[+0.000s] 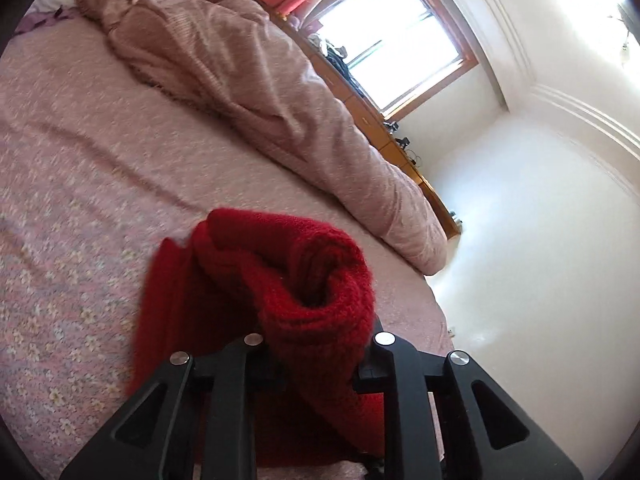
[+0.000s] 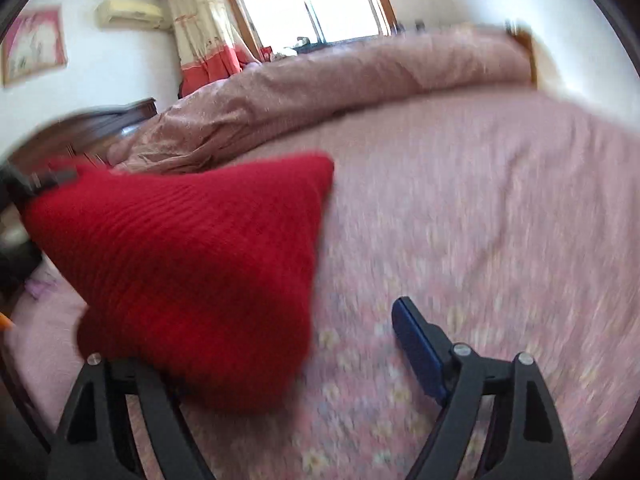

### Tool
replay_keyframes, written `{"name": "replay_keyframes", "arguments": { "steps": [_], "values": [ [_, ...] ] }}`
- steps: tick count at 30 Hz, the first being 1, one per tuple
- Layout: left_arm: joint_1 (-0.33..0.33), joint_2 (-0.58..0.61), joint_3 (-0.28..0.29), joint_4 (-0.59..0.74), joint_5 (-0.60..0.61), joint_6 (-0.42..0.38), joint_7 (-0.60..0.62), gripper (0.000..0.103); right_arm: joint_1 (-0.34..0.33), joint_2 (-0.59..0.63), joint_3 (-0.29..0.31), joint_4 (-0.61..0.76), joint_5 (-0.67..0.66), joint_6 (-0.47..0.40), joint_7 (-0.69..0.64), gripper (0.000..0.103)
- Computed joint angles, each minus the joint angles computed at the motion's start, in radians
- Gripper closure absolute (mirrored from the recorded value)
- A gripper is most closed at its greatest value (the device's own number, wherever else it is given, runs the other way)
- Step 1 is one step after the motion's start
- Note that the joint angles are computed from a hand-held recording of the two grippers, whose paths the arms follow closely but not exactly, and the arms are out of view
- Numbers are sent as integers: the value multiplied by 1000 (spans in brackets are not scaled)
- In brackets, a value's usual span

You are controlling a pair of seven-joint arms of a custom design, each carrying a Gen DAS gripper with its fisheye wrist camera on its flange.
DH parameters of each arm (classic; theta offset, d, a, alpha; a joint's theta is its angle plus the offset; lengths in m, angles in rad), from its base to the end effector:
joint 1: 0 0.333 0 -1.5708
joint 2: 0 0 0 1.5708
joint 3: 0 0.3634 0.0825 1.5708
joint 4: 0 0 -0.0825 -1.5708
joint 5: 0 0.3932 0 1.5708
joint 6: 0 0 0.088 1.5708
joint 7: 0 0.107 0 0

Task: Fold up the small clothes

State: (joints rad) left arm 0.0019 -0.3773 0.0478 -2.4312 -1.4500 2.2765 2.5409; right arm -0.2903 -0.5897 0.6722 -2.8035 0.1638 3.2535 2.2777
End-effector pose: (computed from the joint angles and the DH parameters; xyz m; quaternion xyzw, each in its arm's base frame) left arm 0.4493 0.0000 0.5259 0.5878 -0.5824 0.5564 0.0754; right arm 0.3578 0.1498 0.4872 -0.4850 0.7360 -0.2512 0.4000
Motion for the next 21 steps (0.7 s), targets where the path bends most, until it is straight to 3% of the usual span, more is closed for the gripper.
{"name": "replay_keyframes", "arguments": {
  "steps": [1, 5, 9, 14, 17, 21],
  "values": [
    [3, -9, -1, -13, 1, 9, 6, 90, 45, 22, -46, -8, 9, 19, -9, 17],
    [19, -67, -1, -86, 62, 56, -31, 90, 53, 30, -50, 0, 5, -5, -33, 15],
    [22, -69, -5, -133, 184, 109, -124, 89, 126, 34, -119, -10, -11, -26, -78, 14],
    [1, -36, 43, -132, 170, 73, -144, 86, 221, -52, -194, -84, -11, -51, -120, 14],
    [-1, -32, 25, -130, 174, 91, -148, 80, 235, -110, -219, -88, -13, -132, -119, 14],
    [-11, -50, 15, -144, 190, 124, -151, 79, 183, -201, -172, -86, -61, -233, -69, 14]
  ]
}}
